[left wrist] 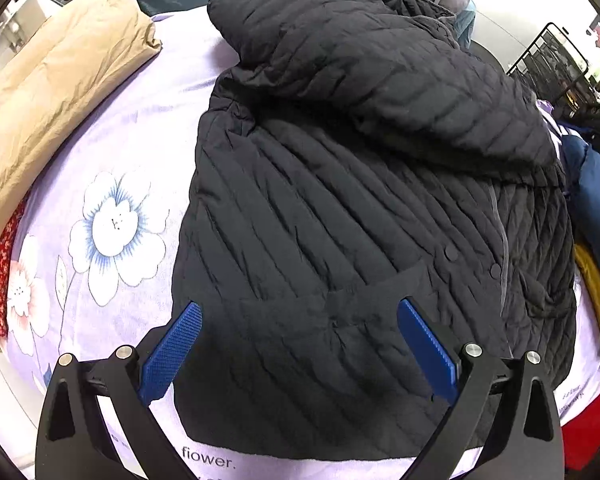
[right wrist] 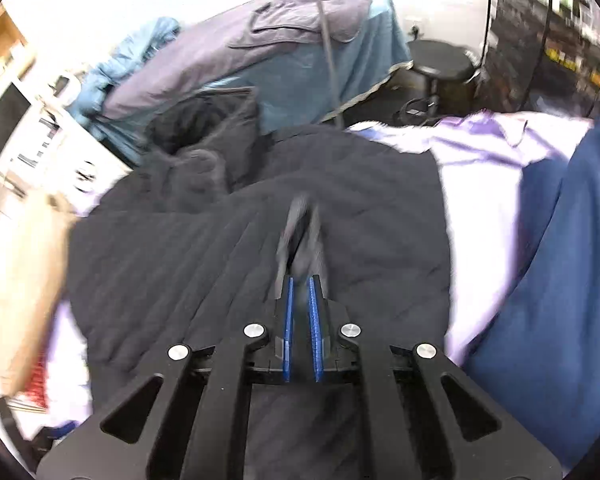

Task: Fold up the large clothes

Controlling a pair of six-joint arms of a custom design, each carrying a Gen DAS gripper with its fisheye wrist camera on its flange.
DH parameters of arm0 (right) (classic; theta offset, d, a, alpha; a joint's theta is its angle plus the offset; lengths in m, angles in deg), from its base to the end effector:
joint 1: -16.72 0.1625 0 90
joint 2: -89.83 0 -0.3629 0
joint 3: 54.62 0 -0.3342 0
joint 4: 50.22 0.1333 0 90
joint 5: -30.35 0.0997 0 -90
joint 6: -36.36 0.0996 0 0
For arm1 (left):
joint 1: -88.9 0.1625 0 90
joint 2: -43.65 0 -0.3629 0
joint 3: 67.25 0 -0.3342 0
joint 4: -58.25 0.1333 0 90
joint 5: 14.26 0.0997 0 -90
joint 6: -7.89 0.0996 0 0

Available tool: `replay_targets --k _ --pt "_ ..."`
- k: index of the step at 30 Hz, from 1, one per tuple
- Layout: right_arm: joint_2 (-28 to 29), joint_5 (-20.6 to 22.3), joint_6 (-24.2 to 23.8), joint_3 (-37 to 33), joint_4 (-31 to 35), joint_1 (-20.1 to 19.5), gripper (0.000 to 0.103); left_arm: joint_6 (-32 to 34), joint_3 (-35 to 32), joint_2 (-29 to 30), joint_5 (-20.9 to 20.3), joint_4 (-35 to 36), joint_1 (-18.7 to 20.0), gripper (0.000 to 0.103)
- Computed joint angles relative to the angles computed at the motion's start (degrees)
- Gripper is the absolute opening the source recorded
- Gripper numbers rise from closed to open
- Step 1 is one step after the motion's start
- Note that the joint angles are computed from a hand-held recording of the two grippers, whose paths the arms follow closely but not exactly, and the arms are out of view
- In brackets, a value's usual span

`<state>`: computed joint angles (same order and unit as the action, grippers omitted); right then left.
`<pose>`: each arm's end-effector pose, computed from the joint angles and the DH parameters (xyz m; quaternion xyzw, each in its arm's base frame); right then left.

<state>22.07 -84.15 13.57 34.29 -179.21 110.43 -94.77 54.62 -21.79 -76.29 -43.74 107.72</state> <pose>0.1288 -0.5646 0.3221 0.1892 -0.9473 0.1147 0.2318 -0.2687 -0.2818 0.0815 -0.1557 0.8894 -0.2037 0.3784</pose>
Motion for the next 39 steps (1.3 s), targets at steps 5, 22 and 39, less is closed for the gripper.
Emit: replay_targets --k 5,22,39 --pt "1.9 -4.1 4.1 -2.2 5.0 -1.6 0.011 0.8 -2.5 0.1 3.4 6.3 2.1 0.096" --pt "-7.1 1.8 -8.0 12.2 -12.1 1.8 0.069 11.0 -12.3 0.1 22.6 8.6 13.6 0.08" --pt "11.7 -7.6 0.5 -1.7 4.8 1.2 0.092 28.4 -25.9 15.5 22.1 4.9 27.6 0.098"
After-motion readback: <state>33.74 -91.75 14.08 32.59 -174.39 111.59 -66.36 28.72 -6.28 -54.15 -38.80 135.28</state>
